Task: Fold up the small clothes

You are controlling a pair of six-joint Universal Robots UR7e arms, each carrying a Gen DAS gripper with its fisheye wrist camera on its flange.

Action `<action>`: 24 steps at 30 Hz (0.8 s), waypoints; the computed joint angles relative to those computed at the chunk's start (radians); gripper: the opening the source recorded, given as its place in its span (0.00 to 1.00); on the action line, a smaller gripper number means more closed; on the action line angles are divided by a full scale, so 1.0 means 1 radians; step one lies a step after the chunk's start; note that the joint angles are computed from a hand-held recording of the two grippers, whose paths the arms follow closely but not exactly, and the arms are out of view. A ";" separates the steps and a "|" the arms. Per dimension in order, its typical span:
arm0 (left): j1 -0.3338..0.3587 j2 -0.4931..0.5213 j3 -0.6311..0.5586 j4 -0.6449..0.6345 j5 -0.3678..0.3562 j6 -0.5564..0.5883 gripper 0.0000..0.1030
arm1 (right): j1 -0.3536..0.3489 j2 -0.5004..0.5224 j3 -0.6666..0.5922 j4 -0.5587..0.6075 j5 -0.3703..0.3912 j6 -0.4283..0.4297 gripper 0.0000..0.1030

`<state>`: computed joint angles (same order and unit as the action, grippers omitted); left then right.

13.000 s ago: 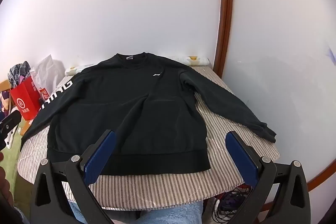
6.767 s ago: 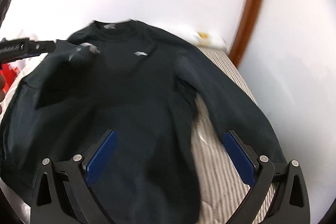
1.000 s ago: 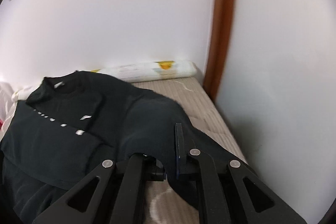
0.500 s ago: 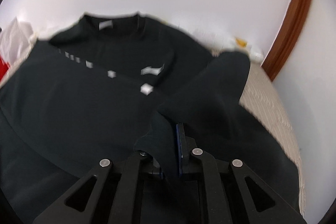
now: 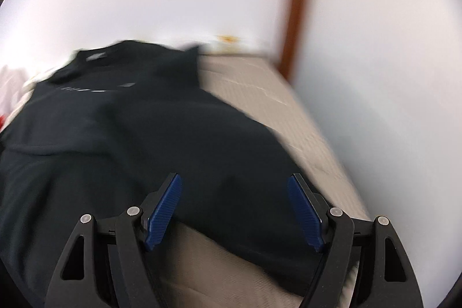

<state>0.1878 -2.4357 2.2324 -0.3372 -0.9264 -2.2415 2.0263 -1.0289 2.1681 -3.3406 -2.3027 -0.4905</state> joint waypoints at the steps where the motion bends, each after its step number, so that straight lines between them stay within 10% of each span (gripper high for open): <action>1: -0.004 0.001 0.000 0.005 -0.005 -0.005 0.59 | -0.026 -0.029 0.020 -0.016 -0.027 0.005 0.73; 5: -0.016 0.006 0.007 0.010 -0.022 -0.024 0.59 | -0.126 -0.139 0.076 0.009 -0.084 0.068 0.73; 14: -0.010 0.035 0.009 -0.017 -0.018 -0.036 0.59 | -0.240 -0.240 0.110 0.109 0.055 0.182 0.70; 19: -0.021 0.038 -0.006 -0.008 -0.020 -0.039 0.59 | -0.229 -0.246 0.112 0.140 0.132 0.158 0.12; 24: -0.025 0.040 -0.021 0.023 -0.023 -0.036 0.59 | -0.143 -0.260 0.076 0.217 0.163 0.200 0.09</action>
